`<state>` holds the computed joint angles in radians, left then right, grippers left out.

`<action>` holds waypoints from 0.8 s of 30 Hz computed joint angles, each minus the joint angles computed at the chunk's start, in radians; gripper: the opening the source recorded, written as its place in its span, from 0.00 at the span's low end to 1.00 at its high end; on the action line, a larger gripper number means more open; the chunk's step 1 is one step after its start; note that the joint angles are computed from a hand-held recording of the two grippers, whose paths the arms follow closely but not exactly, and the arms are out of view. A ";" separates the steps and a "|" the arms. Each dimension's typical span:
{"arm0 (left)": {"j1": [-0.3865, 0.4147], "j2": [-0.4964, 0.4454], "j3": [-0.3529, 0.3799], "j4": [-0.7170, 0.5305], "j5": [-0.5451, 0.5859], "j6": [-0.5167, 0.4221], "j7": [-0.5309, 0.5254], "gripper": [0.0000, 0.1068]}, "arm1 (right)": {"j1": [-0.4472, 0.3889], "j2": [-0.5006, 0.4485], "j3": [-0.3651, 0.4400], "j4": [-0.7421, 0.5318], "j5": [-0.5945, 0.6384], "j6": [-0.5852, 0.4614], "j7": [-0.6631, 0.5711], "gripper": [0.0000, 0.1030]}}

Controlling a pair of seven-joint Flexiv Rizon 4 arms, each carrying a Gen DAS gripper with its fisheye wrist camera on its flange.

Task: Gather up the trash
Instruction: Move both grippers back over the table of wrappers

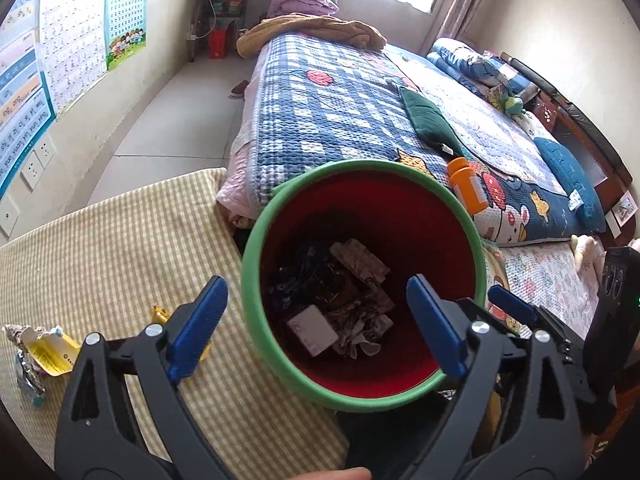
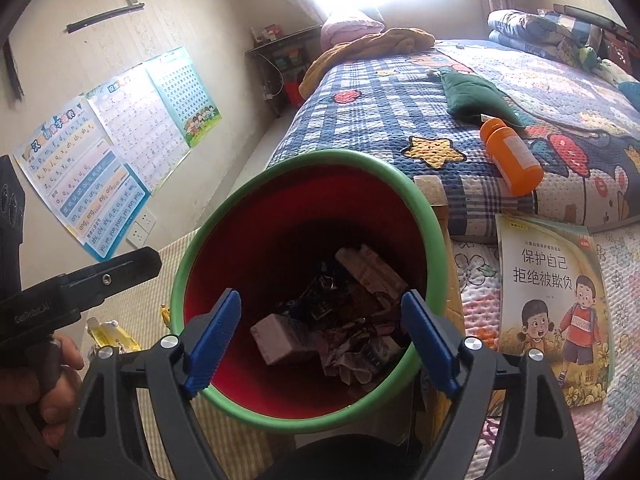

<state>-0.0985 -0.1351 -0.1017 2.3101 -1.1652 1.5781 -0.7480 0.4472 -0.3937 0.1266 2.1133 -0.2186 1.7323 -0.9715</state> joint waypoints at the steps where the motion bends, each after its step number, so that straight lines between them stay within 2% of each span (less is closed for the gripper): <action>1: -0.001 0.011 0.002 0.013 -0.012 0.014 0.002 0.90 | 0.019 0.008 -0.015 0.009 0.002 0.006 0.003 0.84; 3: -0.003 0.032 0.013 0.039 -0.035 0.030 0.010 0.91 | 0.056 0.020 -0.043 0.022 0.006 0.011 0.009 0.87; 6: 0.008 0.067 0.063 0.085 0.046 -0.008 -0.059 0.91 | 0.068 0.030 -0.028 0.031 0.005 -0.003 0.015 0.87; 12: -0.015 0.153 0.120 0.179 -0.007 0.001 -0.028 0.91 | 0.164 0.064 -0.062 0.064 -0.011 -0.005 0.036 0.88; 17: -0.063 0.228 0.184 0.258 -0.058 0.046 0.006 0.91 | 0.241 0.080 -0.087 0.080 -0.032 0.002 0.046 0.88; 19: -0.074 0.257 0.216 0.293 -0.051 0.063 0.004 0.91 | 0.302 0.085 -0.128 0.089 -0.039 0.010 0.050 0.88; 20: -0.081 0.270 0.236 0.309 -0.050 0.071 0.002 0.91 | 0.304 0.081 -0.117 0.088 -0.041 0.010 0.047 0.88; 22: -0.039 0.296 0.267 0.343 0.037 0.048 -0.062 0.91 | 0.272 0.065 -0.054 0.065 -0.052 -0.020 0.039 0.88; 24: -0.045 0.313 0.313 0.361 0.031 0.043 -0.070 0.91 | 0.263 0.054 -0.022 0.049 -0.071 -0.034 0.029 0.88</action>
<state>-0.1431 0.1780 0.2112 2.6716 -1.1338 1.6207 -0.8179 0.7098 -0.3397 0.1042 2.1628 -0.2894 1.6987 -0.9424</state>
